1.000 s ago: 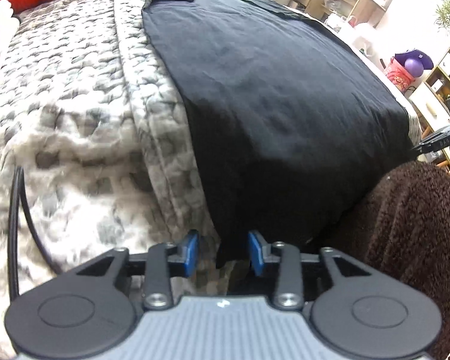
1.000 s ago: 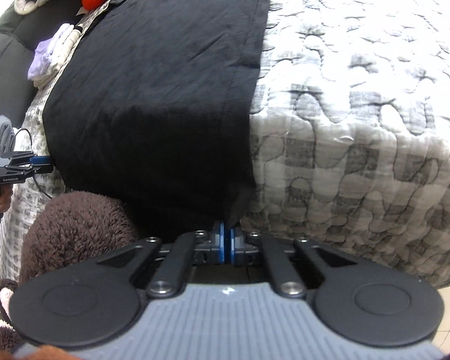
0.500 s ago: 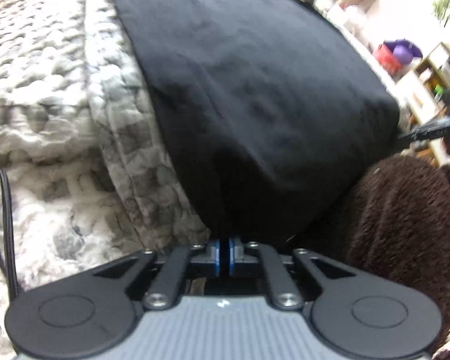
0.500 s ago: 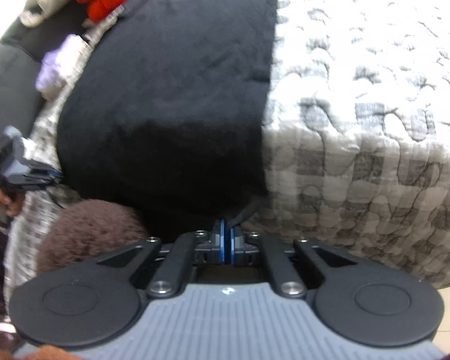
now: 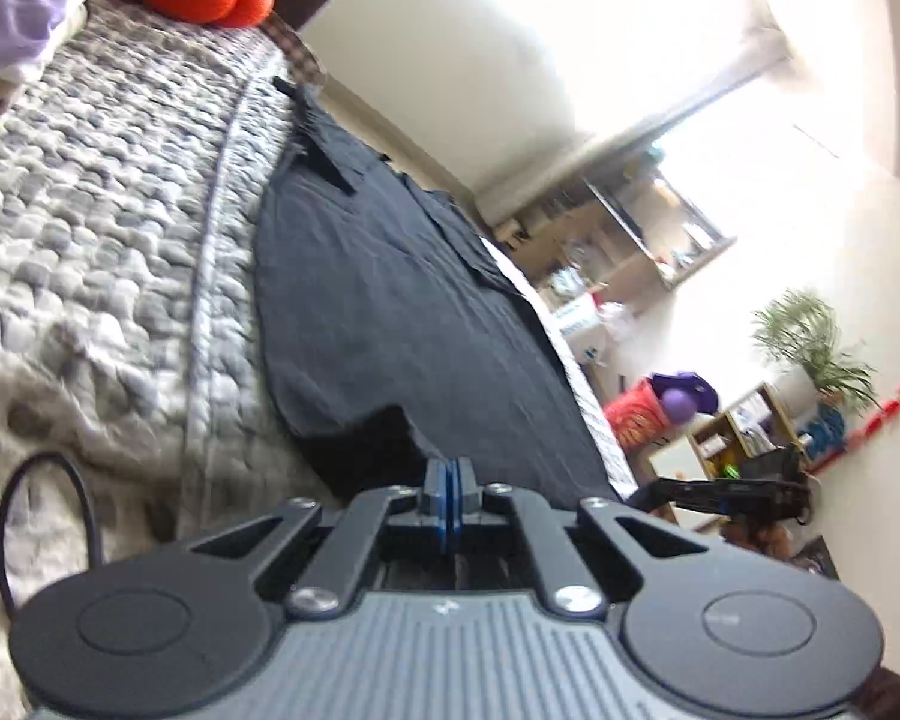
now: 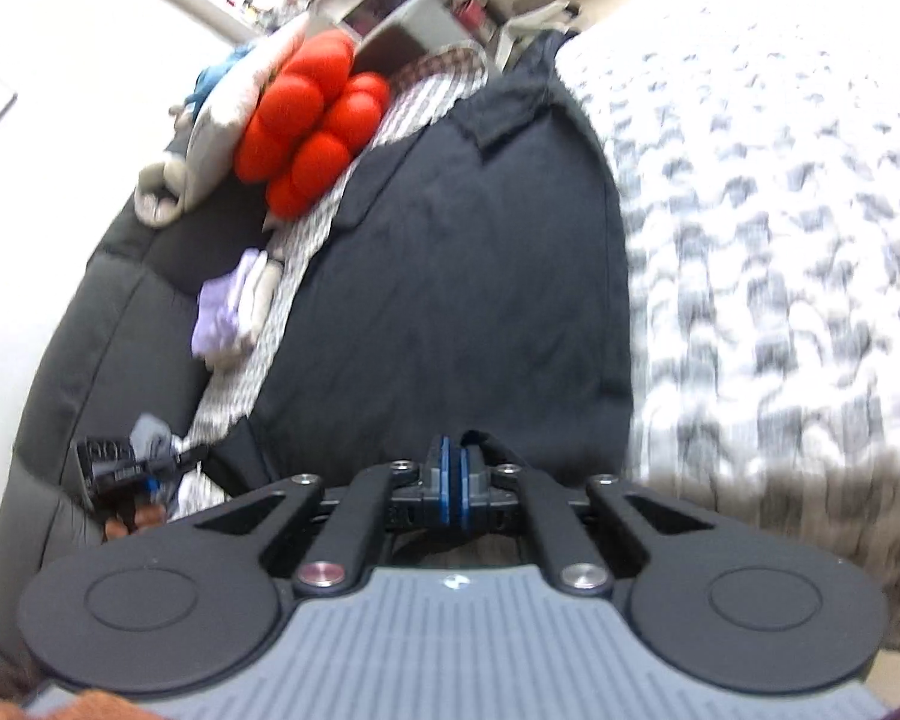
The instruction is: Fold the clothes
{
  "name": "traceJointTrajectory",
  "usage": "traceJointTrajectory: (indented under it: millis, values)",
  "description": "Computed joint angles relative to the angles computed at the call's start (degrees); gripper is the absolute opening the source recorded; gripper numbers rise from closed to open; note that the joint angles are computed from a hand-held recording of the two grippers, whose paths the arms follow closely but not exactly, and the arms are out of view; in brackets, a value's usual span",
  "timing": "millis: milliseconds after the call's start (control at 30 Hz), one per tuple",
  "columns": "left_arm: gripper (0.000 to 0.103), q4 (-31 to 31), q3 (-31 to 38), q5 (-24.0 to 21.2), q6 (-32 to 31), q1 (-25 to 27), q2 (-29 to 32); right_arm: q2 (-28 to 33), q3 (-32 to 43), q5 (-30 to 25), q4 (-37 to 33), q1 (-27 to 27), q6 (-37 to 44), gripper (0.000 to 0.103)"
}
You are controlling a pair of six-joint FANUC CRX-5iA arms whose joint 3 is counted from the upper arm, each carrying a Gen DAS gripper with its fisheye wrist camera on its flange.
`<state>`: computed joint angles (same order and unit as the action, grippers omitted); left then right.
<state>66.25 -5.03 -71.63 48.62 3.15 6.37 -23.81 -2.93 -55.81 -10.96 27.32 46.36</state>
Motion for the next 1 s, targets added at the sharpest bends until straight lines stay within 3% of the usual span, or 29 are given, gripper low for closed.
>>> traceJointTrajectory:
  millis: [300,500,767,900,1000]
  values:
    - [0.001,-3.57,4.77,8.81,9.84,-3.69,3.08,3.61,-0.7,6.1,8.94,-1.24,-15.52,0.005]
    - [0.001,-11.53,11.81,14.12,20.44,-5.48,5.59,7.51,-0.09,7.14,12.41,-3.81,-26.15,0.005]
    - [0.001,-28.44,26.55,13.7,42.11,-7.09,11.99,9.98,0.53,8.77,7.68,-7.73,-27.42,0.005]
    - [0.001,-35.99,33.91,10.98,53.54,-8.09,15.56,10.18,0.17,10.85,6.01,-9.3,-28.04,0.005]
    - [0.001,-39.36,36.97,10.58,57.88,-8.91,17.1,9.66,-1.22,14.1,4.07,-10.54,-29.18,0.005]
